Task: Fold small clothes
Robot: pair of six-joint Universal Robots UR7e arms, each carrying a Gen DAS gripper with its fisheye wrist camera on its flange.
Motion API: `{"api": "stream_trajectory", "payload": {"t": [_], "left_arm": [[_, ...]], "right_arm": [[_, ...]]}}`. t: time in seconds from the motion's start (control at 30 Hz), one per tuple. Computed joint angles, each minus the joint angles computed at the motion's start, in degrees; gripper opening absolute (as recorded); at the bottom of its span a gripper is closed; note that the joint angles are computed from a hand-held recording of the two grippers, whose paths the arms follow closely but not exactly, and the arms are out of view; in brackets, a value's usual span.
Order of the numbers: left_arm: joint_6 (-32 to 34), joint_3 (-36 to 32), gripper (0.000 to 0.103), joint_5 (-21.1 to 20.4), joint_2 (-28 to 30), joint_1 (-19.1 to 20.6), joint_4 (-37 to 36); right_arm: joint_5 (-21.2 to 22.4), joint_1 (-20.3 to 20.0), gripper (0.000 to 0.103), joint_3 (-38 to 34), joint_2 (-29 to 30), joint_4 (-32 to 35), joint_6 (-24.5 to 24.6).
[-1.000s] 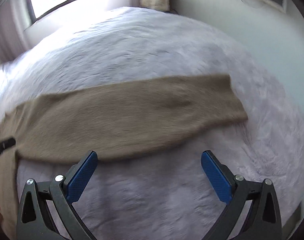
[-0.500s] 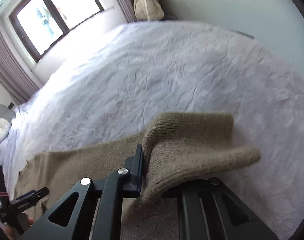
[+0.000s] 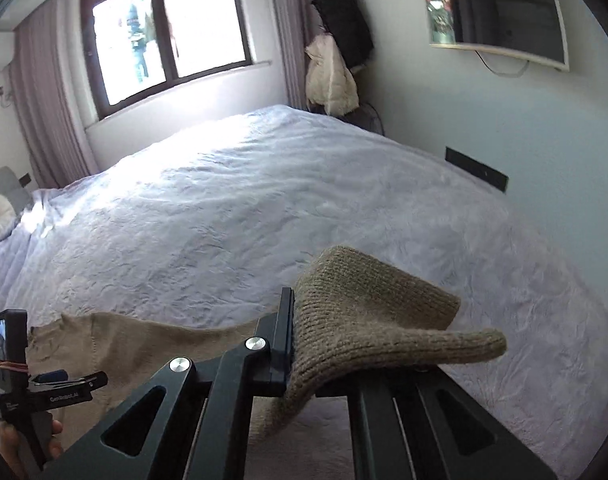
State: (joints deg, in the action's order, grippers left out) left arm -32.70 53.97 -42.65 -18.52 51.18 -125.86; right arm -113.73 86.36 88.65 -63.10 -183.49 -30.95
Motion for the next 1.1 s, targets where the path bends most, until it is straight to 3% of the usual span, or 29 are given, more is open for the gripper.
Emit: {"api": "stream_trajectory", "payload": {"t": [0.1,0.23,0.5,0.63,0.8,0.9,0.97,1.03,1.1], "left_arm": [[-2.32,10.19,0.103,-0.24,-7.79,1.44,-6.38],[-4.35,23.38,0.103,2.56,-18.03,2.22,-12.53],[-9.76,45.43,0.103,8.84,-36.86,3.25,-21.06],[-12.66,52.21,0.103,9.81,-42.57,4.20,-23.34],[-15.23,57.97,0.103,9.46,-46.92,5.51,-24.02],[-16.25,60.05,0.103,8.96,-48.69,5.83,-24.46],[-16.70,60.71,0.103,9.23,-49.41,5.57,-25.01],[-16.90,60.52,0.103,10.07,-49.39,4.91,-25.10],[-16.92,60.22,0.103,10.71,-49.19,3.83,-24.85]], "right_arm": [[0.20,5.02,0.006,-0.49,1.96,-0.29,-3.22],[1.56,11.23,0.006,-1.44,6.02,1.42,-4.07],[0.38,20.38,0.006,-6.72,20.56,5.38,-3.63],[-3.16,21.52,0.006,-10.19,29.18,7.47,-4.05],[-11.22,22.04,0.006,-14.60,38.35,10.32,-4.00],[-13.34,22.35,0.011,-16.34,39.75,18.18,-3.01],[-12.34,22.41,0.011,-15.51,38.55,20.27,-2.76],[-9.11,22.49,0.023,-13.35,35.25,21.19,-2.48],[-5.24,22.34,0.077,-10.39,30.90,20.91,-2.66]]}}
